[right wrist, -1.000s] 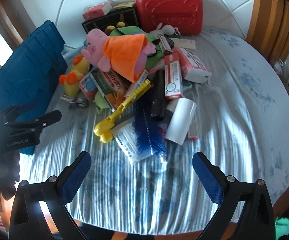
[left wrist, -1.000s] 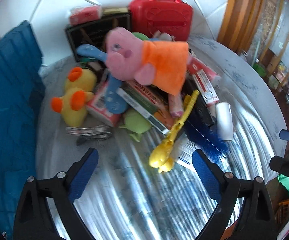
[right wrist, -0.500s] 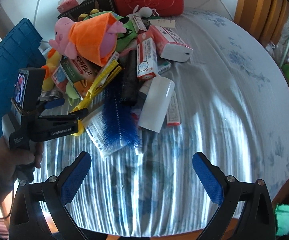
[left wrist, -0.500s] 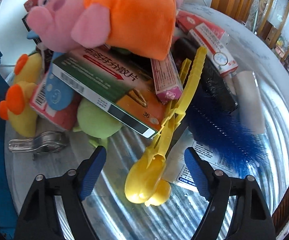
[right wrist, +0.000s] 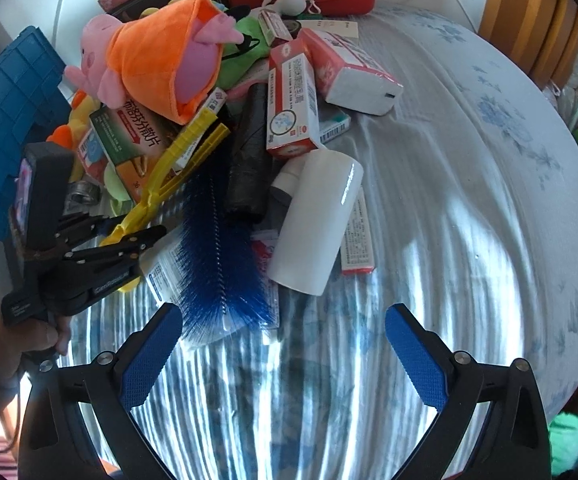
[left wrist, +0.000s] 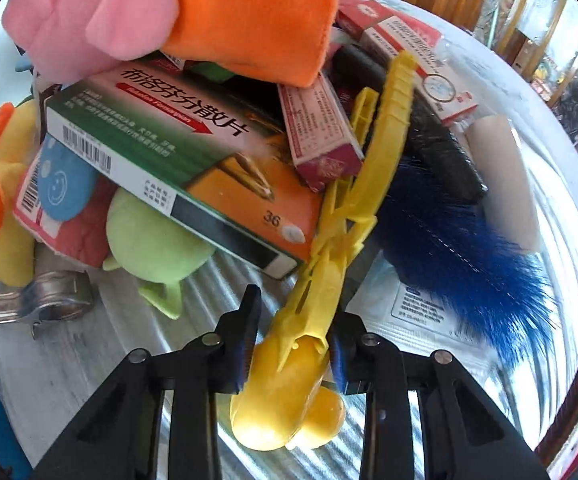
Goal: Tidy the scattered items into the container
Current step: 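Grasp the white roll with the right gripper while the left gripper lifts the yellow clip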
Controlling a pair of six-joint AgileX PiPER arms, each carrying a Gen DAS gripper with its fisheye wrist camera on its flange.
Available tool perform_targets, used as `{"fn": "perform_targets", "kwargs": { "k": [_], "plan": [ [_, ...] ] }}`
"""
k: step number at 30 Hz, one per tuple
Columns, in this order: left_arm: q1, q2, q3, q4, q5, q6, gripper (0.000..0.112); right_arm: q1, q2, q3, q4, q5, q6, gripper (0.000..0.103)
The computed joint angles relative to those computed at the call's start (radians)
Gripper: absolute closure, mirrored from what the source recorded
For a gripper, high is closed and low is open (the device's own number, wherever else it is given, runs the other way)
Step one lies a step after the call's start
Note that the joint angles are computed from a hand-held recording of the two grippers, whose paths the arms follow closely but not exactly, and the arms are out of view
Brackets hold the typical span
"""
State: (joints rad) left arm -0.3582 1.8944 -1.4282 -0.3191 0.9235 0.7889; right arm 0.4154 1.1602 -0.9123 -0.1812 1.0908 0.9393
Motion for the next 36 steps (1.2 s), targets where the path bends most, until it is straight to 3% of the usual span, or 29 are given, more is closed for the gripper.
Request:
{"fn": "perform_targets", "kwargs": {
  "k": [10,16,21,36],
  "plan": [
    [0.118,-0.129,0.098,-0.098,0.068,0.138,0.084,-0.068,0.122,0.019,-0.127,-0.08,0.117,0.004],
    [0.178,-0.151,0.061,-0.124,0.147,0.171,0.084,-0.139,0.251,-0.012,-0.116,-0.117,0.067,0.032],
    [0.198,-0.187,0.062,-0.142,0.186,0.17,0.084,-0.147,0.268,-0.014,-0.111,-0.133,0.034,0.054],
    [0.192,-0.228,0.026,-0.175,0.237,0.117,0.086,-0.114,0.129,0.003,-0.084,-0.06,0.07,0.057]
  ]
}}
